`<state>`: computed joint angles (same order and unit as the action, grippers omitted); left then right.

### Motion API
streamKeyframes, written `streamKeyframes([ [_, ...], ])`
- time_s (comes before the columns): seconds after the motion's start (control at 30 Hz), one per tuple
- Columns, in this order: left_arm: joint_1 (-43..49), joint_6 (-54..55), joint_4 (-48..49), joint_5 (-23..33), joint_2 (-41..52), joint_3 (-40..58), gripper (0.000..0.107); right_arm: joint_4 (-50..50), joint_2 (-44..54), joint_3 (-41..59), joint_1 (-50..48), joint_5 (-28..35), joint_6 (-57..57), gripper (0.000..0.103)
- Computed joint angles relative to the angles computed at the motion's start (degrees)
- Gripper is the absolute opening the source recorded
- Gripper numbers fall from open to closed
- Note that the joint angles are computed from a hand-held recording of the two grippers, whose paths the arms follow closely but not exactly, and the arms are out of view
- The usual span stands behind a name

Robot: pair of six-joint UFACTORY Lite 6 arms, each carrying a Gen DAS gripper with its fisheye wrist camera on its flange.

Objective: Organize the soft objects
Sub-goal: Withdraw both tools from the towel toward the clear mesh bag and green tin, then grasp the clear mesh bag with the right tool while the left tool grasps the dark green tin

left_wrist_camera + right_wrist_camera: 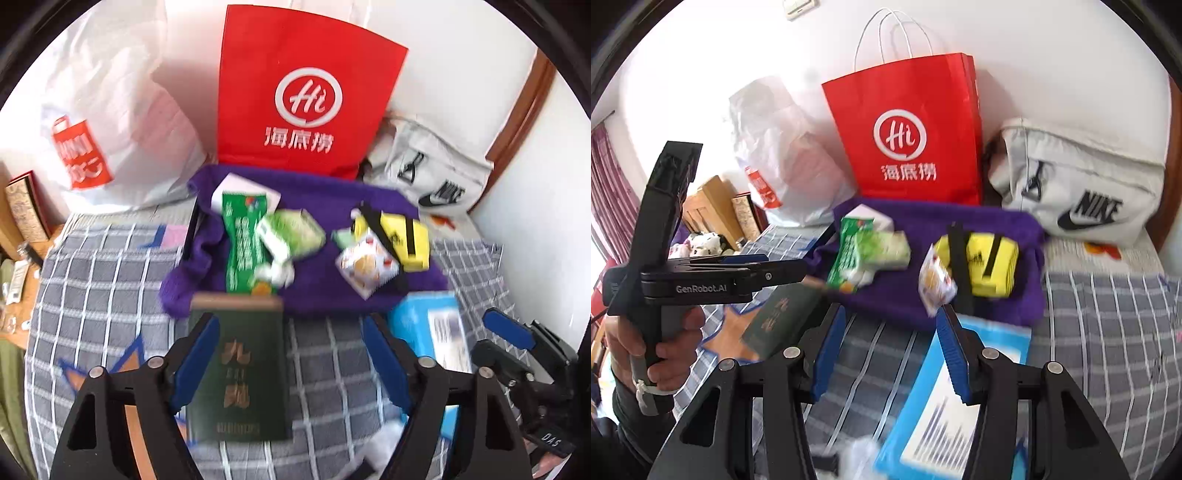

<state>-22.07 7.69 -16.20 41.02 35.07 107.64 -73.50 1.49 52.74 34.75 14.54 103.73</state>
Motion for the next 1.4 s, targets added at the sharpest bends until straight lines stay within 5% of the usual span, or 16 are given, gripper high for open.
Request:
streamKeyframes([
  [0.3,-0.7,5.0,-2.5,-10.4,-23.2,-32.9,0.075,-10.4,-12.2,-15.9,15.8,10.4,23.3,0.051],
  [0.6,-2.4,9.6,-5.8,-16.1,-33.1,-51.2,0.071,-13.8,-13.4,-24.5,26.4,16.2,40.0,0.049],
  [1.03,-12.9,8.9,-3.2,-22.1,-31.5,-59.1,0.062,-20.6,-15.6,-34.0,31.5,19.4,56.3,0.049],
  [1.23,-17.0,-5.1,11.1,-25.8,-28.6,-59.7,0.061,-26.7,-15.6,-37.1,30.2,18.1,63.1,0.049],
  [1.4,-17.6,-9.7,13.5,-27.0,-26.8,-57.7,0.028,-32.6,-14.5,-38.3,28.2,17.0,69.1,0.049],
])
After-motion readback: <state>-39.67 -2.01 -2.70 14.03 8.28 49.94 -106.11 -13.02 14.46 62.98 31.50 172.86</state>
